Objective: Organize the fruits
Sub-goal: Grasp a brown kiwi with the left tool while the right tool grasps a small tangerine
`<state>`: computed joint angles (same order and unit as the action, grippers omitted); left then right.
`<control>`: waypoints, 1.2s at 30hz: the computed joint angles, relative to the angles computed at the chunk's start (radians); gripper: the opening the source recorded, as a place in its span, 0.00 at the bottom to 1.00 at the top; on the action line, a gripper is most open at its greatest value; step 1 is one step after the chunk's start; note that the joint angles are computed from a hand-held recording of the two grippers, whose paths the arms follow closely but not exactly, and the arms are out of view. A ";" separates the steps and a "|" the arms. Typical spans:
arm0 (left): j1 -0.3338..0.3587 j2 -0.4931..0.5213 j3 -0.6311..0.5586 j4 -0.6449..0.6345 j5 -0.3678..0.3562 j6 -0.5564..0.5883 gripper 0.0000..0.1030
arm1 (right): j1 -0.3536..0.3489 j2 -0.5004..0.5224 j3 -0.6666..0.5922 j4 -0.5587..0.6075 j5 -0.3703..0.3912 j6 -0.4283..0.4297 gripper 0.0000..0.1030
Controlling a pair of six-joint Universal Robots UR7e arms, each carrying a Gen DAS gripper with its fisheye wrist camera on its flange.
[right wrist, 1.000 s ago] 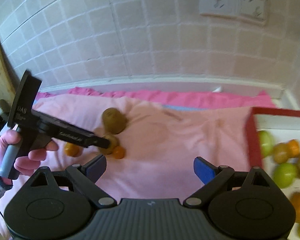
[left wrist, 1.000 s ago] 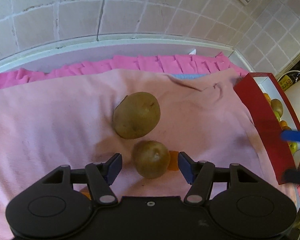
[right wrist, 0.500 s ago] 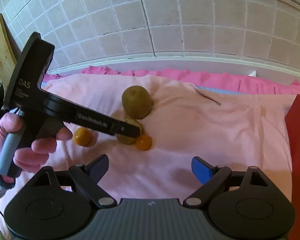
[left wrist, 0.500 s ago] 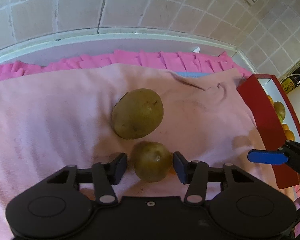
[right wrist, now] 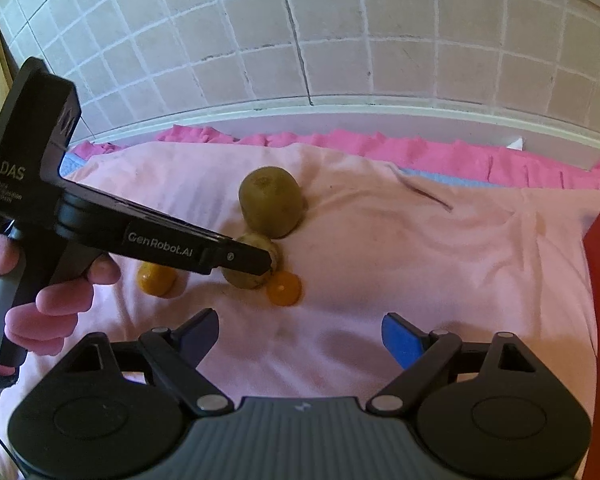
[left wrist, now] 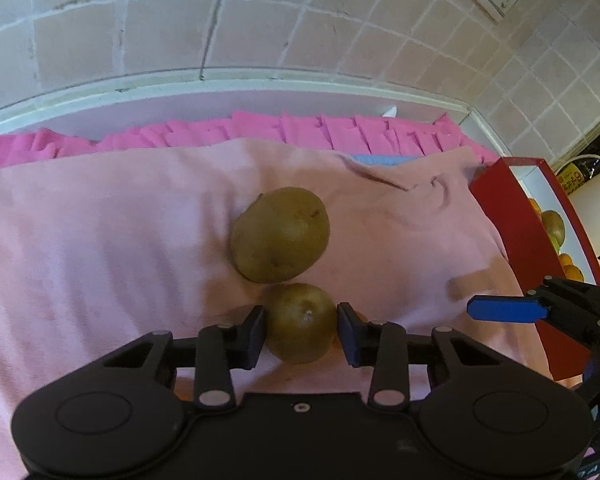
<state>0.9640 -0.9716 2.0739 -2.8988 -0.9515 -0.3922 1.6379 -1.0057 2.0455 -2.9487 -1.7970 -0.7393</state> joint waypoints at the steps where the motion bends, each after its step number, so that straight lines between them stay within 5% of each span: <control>1: -0.001 -0.008 0.005 -0.002 0.003 0.003 0.44 | 0.000 0.003 -0.003 0.004 0.006 0.000 0.88; 10: 0.006 -0.091 0.041 0.037 0.071 -0.013 0.44 | 0.017 0.057 -0.030 0.059 0.035 0.019 0.85; 14: 0.015 -0.134 0.064 0.040 0.099 -0.025 0.44 | 0.029 0.083 -0.016 -0.013 0.016 0.023 0.83; 18: 0.017 -0.157 0.082 0.022 0.118 -0.030 0.44 | 0.029 0.112 -0.044 -0.024 -0.019 0.043 0.59; 22: 0.021 -0.164 0.088 0.010 0.123 -0.028 0.44 | 0.016 0.133 -0.069 -0.009 -0.005 0.076 0.51; 28: 0.024 -0.156 0.081 0.013 0.114 -0.019 0.44 | 0.039 0.193 -0.065 -0.139 -0.069 0.029 0.47; 33: 0.010 -0.143 0.085 0.013 0.141 -0.010 0.44 | 0.048 0.199 -0.048 -0.186 -0.107 -0.020 0.23; 36: 0.004 -0.143 0.092 0.013 0.135 -0.022 0.44 | 0.037 0.171 -0.029 -0.172 -0.086 -0.015 0.22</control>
<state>0.9681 -1.1149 2.1656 -2.8861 -0.8169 -0.4146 1.6749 -0.8347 2.0170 -3.1205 -1.8831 -0.7545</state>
